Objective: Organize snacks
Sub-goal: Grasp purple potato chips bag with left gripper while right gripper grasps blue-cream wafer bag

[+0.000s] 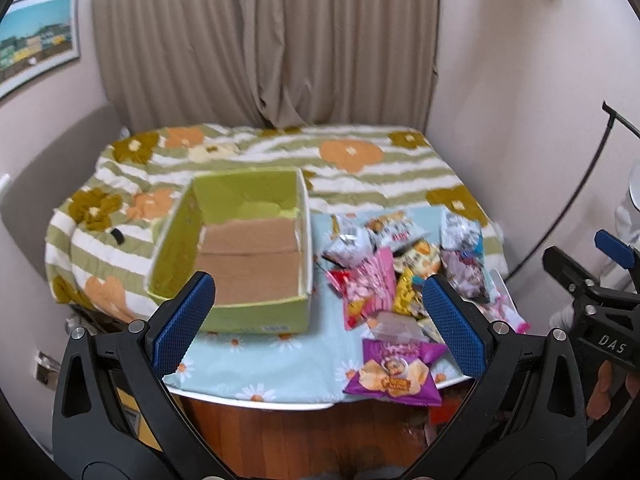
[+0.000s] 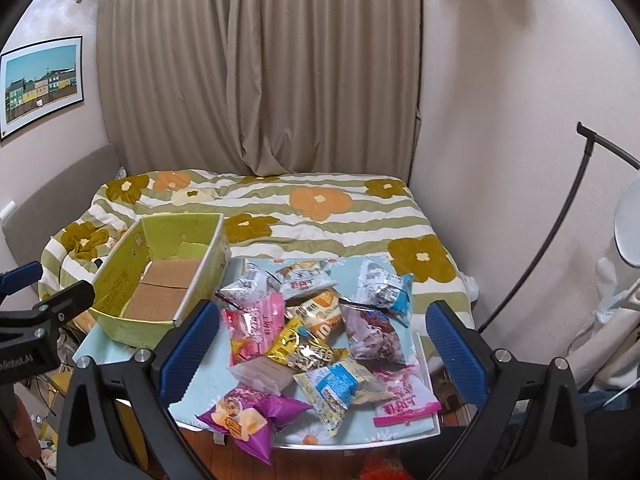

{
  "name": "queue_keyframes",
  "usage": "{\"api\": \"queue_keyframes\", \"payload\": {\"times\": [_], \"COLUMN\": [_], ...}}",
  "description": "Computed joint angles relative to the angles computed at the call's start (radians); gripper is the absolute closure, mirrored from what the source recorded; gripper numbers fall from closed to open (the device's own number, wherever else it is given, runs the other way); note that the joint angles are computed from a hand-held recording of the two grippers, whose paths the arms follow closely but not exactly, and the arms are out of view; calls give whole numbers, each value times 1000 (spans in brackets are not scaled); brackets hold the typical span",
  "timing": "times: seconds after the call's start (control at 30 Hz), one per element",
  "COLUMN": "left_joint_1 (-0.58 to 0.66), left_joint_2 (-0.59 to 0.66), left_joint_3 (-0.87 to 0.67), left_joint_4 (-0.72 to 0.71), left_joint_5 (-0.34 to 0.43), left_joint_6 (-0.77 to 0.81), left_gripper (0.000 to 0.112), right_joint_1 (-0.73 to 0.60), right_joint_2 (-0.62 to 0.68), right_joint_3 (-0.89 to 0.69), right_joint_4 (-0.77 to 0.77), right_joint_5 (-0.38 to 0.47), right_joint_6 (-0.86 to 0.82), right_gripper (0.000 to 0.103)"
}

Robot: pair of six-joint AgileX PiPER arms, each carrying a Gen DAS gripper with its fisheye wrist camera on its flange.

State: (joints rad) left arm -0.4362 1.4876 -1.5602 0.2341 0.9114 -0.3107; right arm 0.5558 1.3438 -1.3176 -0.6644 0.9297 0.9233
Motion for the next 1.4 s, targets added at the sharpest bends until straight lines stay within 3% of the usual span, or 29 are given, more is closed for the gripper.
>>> {"api": "queue_keyframes", "payload": {"times": [0.2,0.37,0.6,0.77,1.0,1.2,1.4], "left_joint_1": [45,20,-35,-65,-86,-107,-116], "left_joint_2": [102,208,379,485,573,631,700], "left_joint_3": [-17,-15,-49,-80,-95,-121,-162], "left_joint_4": [-200,-268,-292,-274,-268,-249,-244], "left_joint_5": [27,48,41,44,44,48,61], "left_joint_6": [177,198,156,121,111,126,137], "left_gripper": [10,10,10,10,10,10,10], "right_joint_1": [-61,-218,-483,-587,-578,-560,-530], "right_joint_2": [-49,-72,0,107,286,427,528], "right_joint_3": [112,232,354,359,303,191,103], "right_joint_4": [35,210,556,858,1147,1198,1146], "right_joint_5": [-18,-161,-352,-411,-412,-336,-287], "right_joint_6": [-26,-187,-661,-1048,-1400,-1486,-1477], "right_gripper": [0,0,0,0,0,0,0]}}
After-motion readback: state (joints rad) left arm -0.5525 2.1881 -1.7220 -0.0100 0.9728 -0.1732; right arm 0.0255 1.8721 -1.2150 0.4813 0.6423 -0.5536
